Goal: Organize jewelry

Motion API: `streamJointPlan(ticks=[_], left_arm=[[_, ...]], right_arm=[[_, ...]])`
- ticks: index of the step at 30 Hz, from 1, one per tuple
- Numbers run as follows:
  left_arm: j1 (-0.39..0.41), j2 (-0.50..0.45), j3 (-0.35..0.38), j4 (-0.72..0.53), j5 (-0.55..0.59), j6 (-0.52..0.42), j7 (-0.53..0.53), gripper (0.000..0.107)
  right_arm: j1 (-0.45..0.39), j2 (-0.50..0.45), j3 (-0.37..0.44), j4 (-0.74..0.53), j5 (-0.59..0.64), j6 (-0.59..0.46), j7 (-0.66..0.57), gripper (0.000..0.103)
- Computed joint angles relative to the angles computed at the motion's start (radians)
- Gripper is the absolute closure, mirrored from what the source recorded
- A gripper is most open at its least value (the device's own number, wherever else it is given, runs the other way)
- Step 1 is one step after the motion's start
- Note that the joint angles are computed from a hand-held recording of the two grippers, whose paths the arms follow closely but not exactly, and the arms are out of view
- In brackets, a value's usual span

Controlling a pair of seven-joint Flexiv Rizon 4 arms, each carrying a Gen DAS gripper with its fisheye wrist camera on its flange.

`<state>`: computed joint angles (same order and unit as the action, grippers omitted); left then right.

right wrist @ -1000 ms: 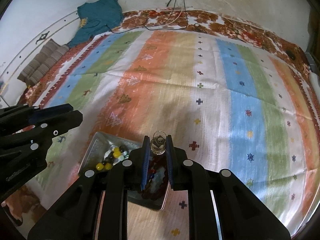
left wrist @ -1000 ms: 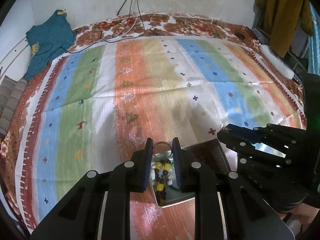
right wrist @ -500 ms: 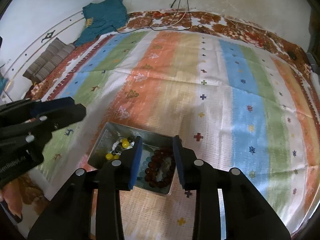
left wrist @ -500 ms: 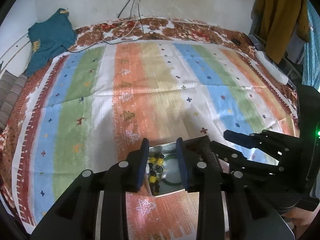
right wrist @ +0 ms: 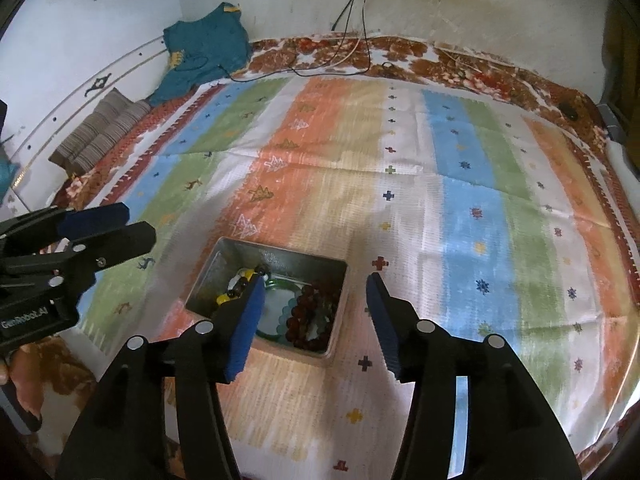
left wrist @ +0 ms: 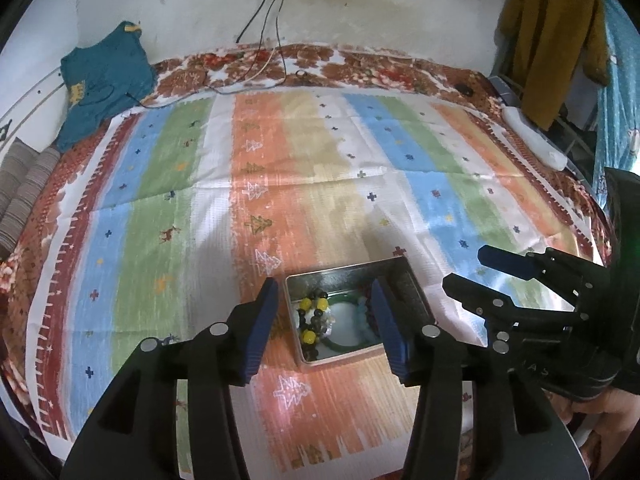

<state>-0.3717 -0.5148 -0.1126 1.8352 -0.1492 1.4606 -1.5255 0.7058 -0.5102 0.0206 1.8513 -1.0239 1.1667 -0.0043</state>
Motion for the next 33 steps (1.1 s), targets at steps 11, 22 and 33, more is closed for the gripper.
streamJointPlan(ticks=[11,22,33], left_arm=[[0.113,0.072,-0.147,0.155,-0.061,0.128,0.079,0.04],[0.206,0.117,-0.267,0.273,-0.062,0.211,0.133,0.017],[0.054,0.133,-0.087,0.276,-0.012,0.238,0.074,0.01]], right_arm=[[-0.006,0.046,-0.007,0.063,-0.116,0.057,0.096,0.034],[-0.038,0.105,0.043,0.121,-0.257,0.04,0.191,0.021],[-0.061,0.124,0.078,0.138,-0.327,0.037,0.241,0.009]])
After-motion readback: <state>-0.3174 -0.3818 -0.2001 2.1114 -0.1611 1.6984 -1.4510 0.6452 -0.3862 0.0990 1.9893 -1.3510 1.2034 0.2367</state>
